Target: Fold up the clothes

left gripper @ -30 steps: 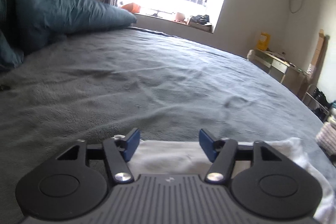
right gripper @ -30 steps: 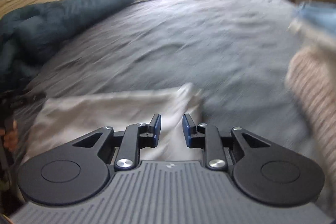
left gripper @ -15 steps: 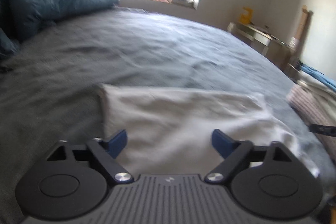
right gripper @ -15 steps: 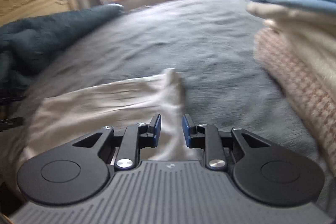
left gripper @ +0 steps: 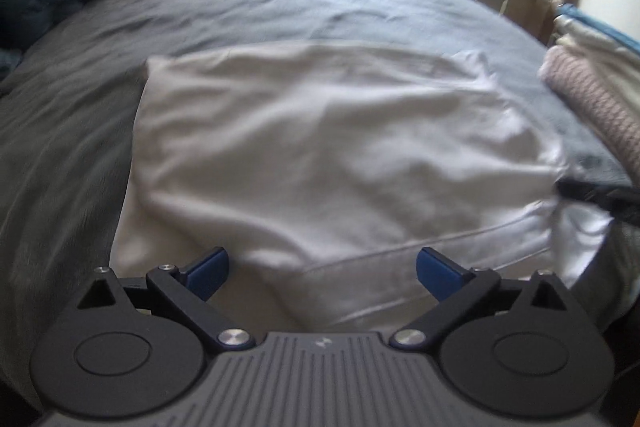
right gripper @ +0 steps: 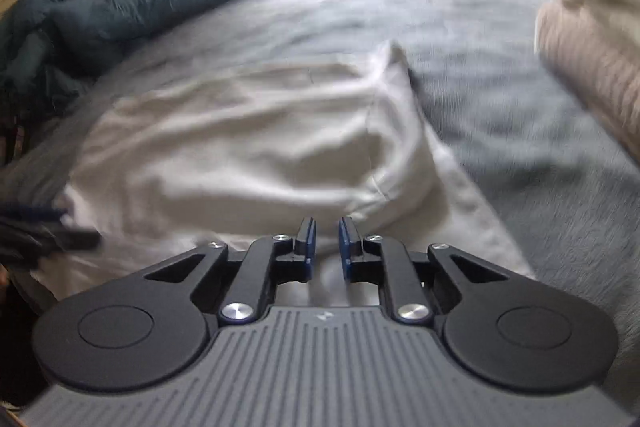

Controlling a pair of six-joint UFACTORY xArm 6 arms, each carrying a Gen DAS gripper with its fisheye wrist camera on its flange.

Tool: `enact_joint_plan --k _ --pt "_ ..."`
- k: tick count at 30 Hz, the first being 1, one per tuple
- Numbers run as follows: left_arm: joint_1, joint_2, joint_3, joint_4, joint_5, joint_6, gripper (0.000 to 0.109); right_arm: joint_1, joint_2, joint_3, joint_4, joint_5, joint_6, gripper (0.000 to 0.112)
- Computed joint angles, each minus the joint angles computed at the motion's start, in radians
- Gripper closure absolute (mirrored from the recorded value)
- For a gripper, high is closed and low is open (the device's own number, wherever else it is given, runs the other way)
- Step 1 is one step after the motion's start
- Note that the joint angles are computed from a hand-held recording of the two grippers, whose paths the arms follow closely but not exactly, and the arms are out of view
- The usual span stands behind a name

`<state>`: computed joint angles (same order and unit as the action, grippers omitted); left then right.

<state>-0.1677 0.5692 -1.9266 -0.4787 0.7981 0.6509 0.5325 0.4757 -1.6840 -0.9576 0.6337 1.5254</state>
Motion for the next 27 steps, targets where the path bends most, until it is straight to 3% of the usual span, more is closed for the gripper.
enact_joint_plan --k 4,8,14,20,27 --pt "-0.007 -0.002 0.021 0.056 -0.034 -0.042 0.008 0.017 0.014 -0.027 -0.013 0.008 -0.036 0.101" --pt "-0.012 -0.014 0.044 0.084 -0.052 -0.058 0.007 0.027 0.030 -0.034 0.060 0.106 -0.086 0.101" --pt "-0.016 -0.015 0.042 0.127 -0.055 -0.113 0.006 0.039 0.014 -0.047 -0.052 0.065 -0.021 0.101" --pt "-0.027 -0.031 0.067 0.174 -0.074 -0.149 0.006 0.028 0.078 -0.081 0.025 0.078 -0.084 0.101" --pt "-0.037 -0.042 0.088 0.223 -0.101 -0.184 0.006 0.021 0.057 -0.027 -0.034 0.032 -0.003 0.101"
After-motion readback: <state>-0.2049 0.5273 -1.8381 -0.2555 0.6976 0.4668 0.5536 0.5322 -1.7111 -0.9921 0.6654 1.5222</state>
